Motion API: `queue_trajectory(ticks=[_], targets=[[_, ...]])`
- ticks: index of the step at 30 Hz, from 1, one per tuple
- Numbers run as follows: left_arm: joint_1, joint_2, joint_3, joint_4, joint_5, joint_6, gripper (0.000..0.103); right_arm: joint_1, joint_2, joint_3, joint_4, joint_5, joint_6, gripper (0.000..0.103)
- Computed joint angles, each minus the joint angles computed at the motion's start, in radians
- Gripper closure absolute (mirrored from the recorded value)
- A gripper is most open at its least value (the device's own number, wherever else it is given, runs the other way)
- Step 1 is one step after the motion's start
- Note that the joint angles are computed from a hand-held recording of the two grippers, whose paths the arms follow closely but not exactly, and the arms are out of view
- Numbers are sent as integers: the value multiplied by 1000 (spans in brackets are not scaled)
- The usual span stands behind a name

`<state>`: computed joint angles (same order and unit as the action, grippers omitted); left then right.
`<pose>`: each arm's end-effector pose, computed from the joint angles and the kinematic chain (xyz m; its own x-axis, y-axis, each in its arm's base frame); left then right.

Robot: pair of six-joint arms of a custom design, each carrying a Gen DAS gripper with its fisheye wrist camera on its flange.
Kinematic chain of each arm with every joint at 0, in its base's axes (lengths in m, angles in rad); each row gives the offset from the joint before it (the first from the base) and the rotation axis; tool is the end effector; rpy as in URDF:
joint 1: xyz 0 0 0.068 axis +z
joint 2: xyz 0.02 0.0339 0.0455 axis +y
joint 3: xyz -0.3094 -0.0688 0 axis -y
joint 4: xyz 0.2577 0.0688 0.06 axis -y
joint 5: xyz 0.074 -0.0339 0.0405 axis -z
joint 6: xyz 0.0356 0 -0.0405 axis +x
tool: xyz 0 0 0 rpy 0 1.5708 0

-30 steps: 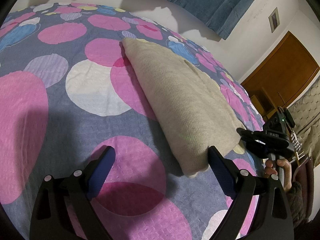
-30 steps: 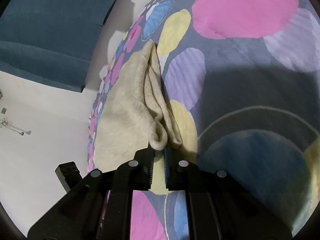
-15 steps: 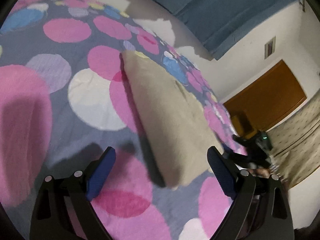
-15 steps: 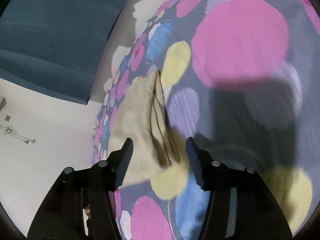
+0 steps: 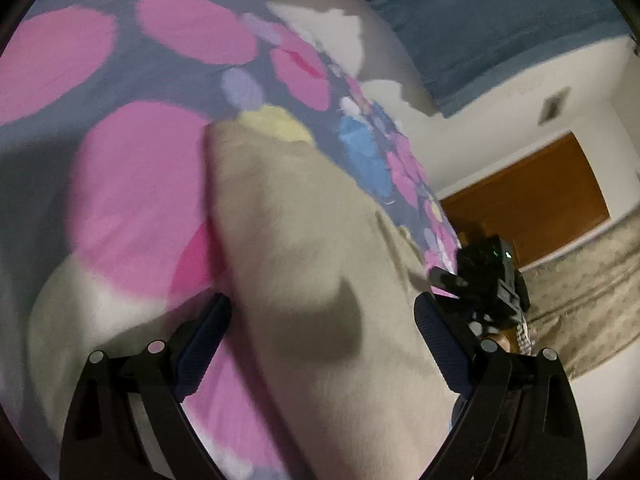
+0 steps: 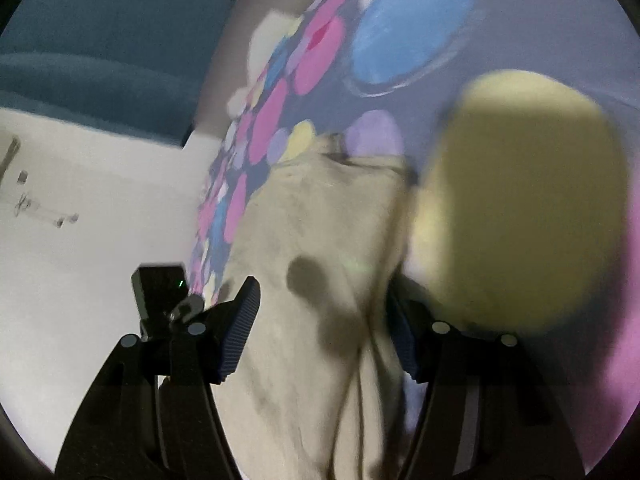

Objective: Fold small clothes
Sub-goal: 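Grasp the sweater bundle with the left gripper while the right gripper grasps it too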

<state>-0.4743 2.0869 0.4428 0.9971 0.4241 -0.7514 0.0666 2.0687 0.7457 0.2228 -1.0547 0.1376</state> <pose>0.2589 -0.1494 0.0570 -0.8754 -0.2500 -0.4137 0.1515 0.6708 -0.7260 0.3279 0.0529 0.0686 -0.9394 0.0052 -0.3428 -0.3003 0.4699 0.8301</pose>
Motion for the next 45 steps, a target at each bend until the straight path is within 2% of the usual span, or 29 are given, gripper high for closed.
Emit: queue_trajectory(ticks=[5, 7, 8, 10, 11, 12, 14, 15, 17, 21, 26, 29, 31, 35, 38, 41, 45], targets=[[-49, 18, 103, -120, -49, 116, 12, 45, 40, 79, -12, -19, -24, 42], [-64, 33, 117, -106, -66, 136, 14, 67, 30, 76, -3, 18, -52, 42], [-63, 37, 112, -95, -70, 133, 23, 77, 19, 67, -1, 47, -67, 43], [-52, 48, 122, -97, -66, 122, 40, 102, 6, 59, -2, 97, -83, 54], [-42, 53, 125, -100, -56, 117, 60, 112, 8, 59, 1, 113, -73, 69], [-30, 64, 135, -117, -33, 106, 75, 119, 14, 56, 15, 119, -61, 77], [-24, 78, 132, -99, -30, 93, 81, 140, -7, 22, 80, 166, -36, 79], [-38, 62, 123, -104, -62, 108, 83, 152, -30, -4, 110, 195, -30, 80], [-82, -4, 103, -146, -160, 163, 85, 169, -77, -53, 162, 234, -15, 82], [-138, -129, 30, -151, -252, 208, 86, 189, -187, -168, 272, 254, 31, 83], [-178, -322, -85, -166, -304, 216, 86, 255, -381, -309, 387, 290, 134, 83], [-164, -421, -130, -201, -294, 226, 86, 328, -445, -298, 361, 345, 189, 83], [-118, -478, -146, -232, -265, 241, 86, 350, -435, -258, 330, 337, 202, 83], [20, -444, -125, -246, -164, 278, 86, 385, -313, -125, 291, 324, 233, 83], [143, -306, -89, -216, -75, 310, 86, 401, -189, -23, 275, 317, 271, 83], [179, -174, -23, -229, -68, 348, 86, 406, -60, 83, 237, 337, 290, 83], [207, -45, 24, -201, -51, 380, 85, 366, 68, 146, 256, 285, 362, 83]])
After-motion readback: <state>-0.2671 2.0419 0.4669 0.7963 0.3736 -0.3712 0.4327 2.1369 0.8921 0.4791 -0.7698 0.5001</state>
